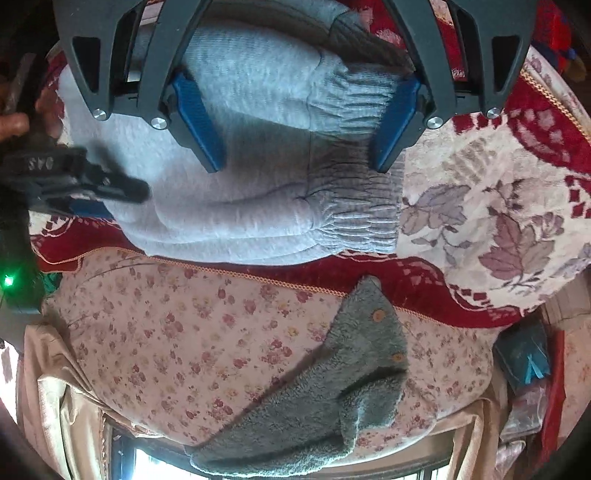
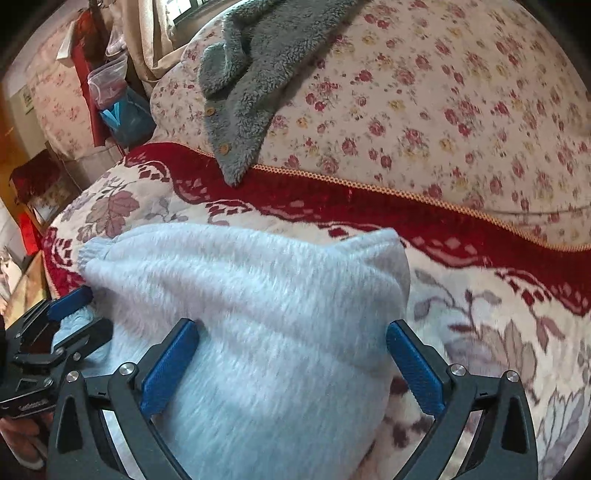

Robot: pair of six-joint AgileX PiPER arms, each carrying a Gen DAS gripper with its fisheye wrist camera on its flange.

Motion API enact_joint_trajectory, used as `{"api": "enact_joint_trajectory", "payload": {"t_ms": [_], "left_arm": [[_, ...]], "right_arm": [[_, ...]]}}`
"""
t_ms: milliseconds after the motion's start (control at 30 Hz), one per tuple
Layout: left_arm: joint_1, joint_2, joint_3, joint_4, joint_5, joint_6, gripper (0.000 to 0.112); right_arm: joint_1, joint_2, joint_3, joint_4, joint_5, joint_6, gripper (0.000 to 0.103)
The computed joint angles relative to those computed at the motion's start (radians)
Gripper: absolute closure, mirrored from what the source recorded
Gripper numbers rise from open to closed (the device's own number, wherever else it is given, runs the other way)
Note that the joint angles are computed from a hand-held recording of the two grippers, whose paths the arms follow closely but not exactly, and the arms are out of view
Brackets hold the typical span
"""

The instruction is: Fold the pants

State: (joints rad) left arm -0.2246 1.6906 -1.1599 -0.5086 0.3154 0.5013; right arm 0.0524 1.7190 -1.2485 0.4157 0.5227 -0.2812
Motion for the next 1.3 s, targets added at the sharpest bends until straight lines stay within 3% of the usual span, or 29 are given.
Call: {"api": "enact_joint_trajectory", "payload": {"t_ms": [367,533,700,933,1133,1300], "left_arm": [[-0.052,-0.07,0.02,0.328,-0.02,-0.355,0.024],[-0.05,-0.083,0.025,0.352,-0.02,-0.378,0.024],[-0.042,-0.084,0.028,0.344,-0.017,-0.39,0.024],[0.022,-0.083,0.034,0.183,0.005,-0.239,0.024],[0.13,-0.028,0.008,-0.209,0.123,0.118,0.02],[0.219,0.053,-0.007,-0.462,0.255,0.31,0.016]], "right_arm": [[-0.065,-0.138,0.12,0.13,0.06,-0.151,0.0],[-0.101,-0.159,0.153,0.193,0.107,-0.202,0.0],[-0.074,-0.174,0.167,0.159,0.096,-0.168,0.0],[-0.07,-0.175,0.141,0.107,0.111,-0.105,0.0],[-0.241,-0.126,0.153,0.349,0.209,-0.259,0.0],[-0.348,-0.008,0.143,0.561,0.349,-0.374,0.0]]}}
